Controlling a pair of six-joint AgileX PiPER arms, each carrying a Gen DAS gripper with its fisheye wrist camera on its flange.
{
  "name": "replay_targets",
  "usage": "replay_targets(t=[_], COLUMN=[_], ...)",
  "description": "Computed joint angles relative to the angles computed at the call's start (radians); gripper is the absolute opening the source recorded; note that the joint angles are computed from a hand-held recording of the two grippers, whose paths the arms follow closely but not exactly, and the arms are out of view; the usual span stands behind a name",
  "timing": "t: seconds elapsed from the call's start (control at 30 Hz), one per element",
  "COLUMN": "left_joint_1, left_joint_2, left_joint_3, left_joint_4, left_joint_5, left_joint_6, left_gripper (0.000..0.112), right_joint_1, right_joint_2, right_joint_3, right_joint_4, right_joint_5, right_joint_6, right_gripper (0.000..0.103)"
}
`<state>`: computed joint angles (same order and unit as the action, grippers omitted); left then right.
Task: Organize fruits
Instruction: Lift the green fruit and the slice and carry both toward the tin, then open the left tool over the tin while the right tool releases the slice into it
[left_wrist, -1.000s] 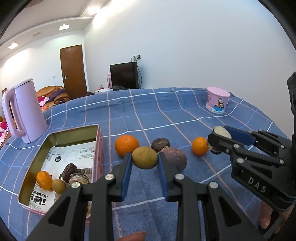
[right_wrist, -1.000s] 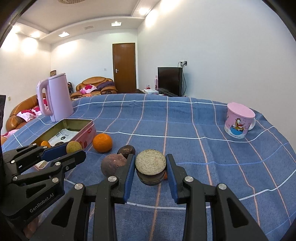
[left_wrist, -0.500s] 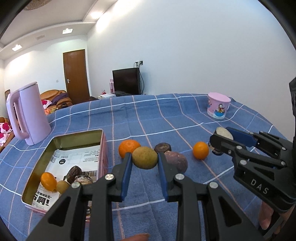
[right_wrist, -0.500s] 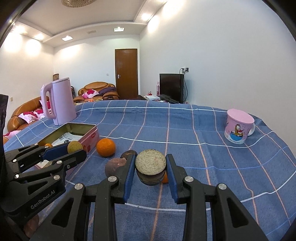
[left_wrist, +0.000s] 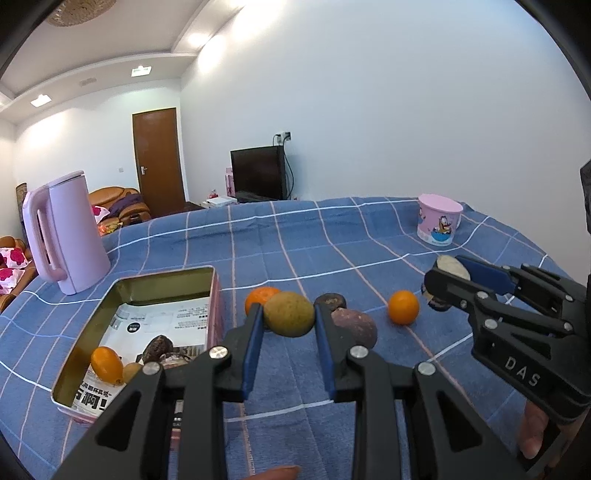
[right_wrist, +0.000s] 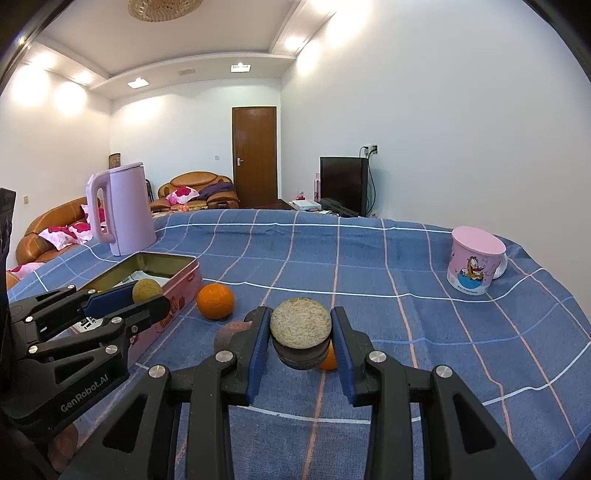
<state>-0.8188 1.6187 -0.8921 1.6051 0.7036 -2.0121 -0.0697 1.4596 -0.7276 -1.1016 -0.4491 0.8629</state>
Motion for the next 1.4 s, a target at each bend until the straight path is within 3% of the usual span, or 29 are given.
replay_targets(t=[0.57,1.4], left_joint_1=[-0.007,0.159], left_joint_2=[-0.017,-0.114], left_joint_3=[0.026,0.111], left_joint_4=[0.024,0.036], left_joint_5=[0.041,-0.028], left_joint_6=[-0.033,-0.053], left_gripper=[0.029,0.029], right_joint_1=[0.009,0.263], right_joint_2=[-0.036,0.039], right_joint_3=[0.056,-0.079], right_joint_4=[0.164,0.275], right_joint_5=[-0.035,0.129], right_joint_6=[-0.192,-0.284], right_gripper=[0.035,0.035])
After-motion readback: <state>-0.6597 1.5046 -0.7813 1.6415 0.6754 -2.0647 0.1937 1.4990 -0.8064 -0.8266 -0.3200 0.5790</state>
